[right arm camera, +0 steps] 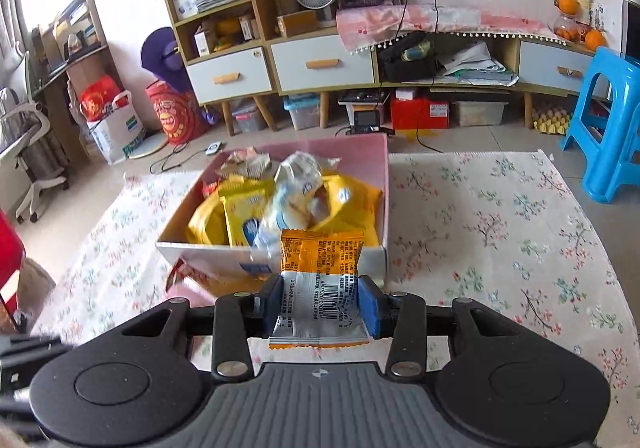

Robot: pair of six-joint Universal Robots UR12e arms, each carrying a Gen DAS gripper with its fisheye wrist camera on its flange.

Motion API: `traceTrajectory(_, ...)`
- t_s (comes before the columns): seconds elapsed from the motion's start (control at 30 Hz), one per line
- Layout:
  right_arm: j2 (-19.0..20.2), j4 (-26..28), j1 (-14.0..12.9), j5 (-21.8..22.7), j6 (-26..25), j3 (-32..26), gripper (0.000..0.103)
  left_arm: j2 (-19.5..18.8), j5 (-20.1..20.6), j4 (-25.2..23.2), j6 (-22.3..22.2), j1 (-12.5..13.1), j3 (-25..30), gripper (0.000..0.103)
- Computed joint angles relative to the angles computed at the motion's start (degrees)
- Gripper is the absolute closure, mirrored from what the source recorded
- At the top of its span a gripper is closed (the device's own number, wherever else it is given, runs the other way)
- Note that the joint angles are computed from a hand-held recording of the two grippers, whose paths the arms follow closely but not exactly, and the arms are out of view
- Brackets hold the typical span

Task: Organize snacks
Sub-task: 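Carry the pink packet and orange-white packet over the tray, then open both grippers to drop the packets into the tray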

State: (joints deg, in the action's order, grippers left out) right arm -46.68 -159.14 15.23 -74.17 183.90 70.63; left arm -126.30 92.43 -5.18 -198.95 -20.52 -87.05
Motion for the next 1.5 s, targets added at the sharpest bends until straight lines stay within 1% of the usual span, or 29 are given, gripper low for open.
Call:
traceTrajectory(0.13, 1.23, 0.35, 0.23, 0.27, 2.00, -2.36, 0.072, 0.22, -0.06, 0.93, 0.25, 0.17, 0.16, 0.074)
traceTrajectory(0.23, 2.31, 0.73, 0.16, 1.05, 3.83, -4.32, 0.072, -0.14, 1.36, 0.84, 1.04, 0.39, 1.22, 0.074)
traceTrajectory(0.33, 3.46, 0.97, 0.08, 1.52, 4.90, -6.11, 0.072, -0.96, 2.78, 0.07, 2.19, 0.82, 3.04, 0.074)
traceTrajectory(0.43, 4.90, 1.79, -0.19, 2.61, 6.82, -8.41, 0.072, -2.10, 2.58, -0.25, 2.43, 1.68, 4.99, 0.074)
traceTrajectory(0.53, 6.24, 2.08, -0.44, 3.67, 8.09, -10.41, 0.072, -3.91, 2.99, -2.04, 3.20, 2.45, 8.12, 0.074)
traceTrajectory(0.7, 8.94, 3.58, -0.63, 3.60, 7.62, -14.58, 0.072, -7.62, 5.91, -5.53, 4.80, 3.19, 13.88, 0.074)
traceTrajectory(0.83, 11.30, 6.31, -0.54, 2.78, 7.61, -18.61, 0.072, -10.40, 5.16, -9.03, 4.60, 3.96, 18.25, 0.074)
traceTrajectory(0.93, 12.97, 7.89, -0.32, 1.45, 6.91, -21.61, 0.072, -12.06, 4.60, -10.14, 4.16, 4.34, 20.66, 0.074)
traceTrajectory(1.1, 15.70, 10.43, -0.25, 0.80, 7.36, -26.42, 0.072, -14.18, 5.86, -12.69, 3.64, 4.58, 24.18, 0.074)
traceTrajectory(1.27, 17.34, 12.32, 0.05, 0.06, 6.66, -29.41, 0.071, -15.73, 6.75, -14.99, 3.56, 4.72, 27.23, 0.073)
traceTrajectory(1.37, 17.97, 12.98, 0.13, -0.60, 6.57, -30.53, 0.067, -16.37, 7.13, -15.04, 3.89, 4.79, 28.24, 0.073)
traceTrajectory(1.43, 18.20, 12.89, 0.14, -0.89, 6.94, -30.94, 0.067, -16.64, 6.83, -14.35, 3.68, 4.91, 28.48, 0.073)
traceTrajectory(1.5, 18.24, 12.57, 0.11, -0.97, 7.73, -31.02, 0.055, -16.75, 5.50, -13.51, 2.94, 5.24, 28.43, 0.070)
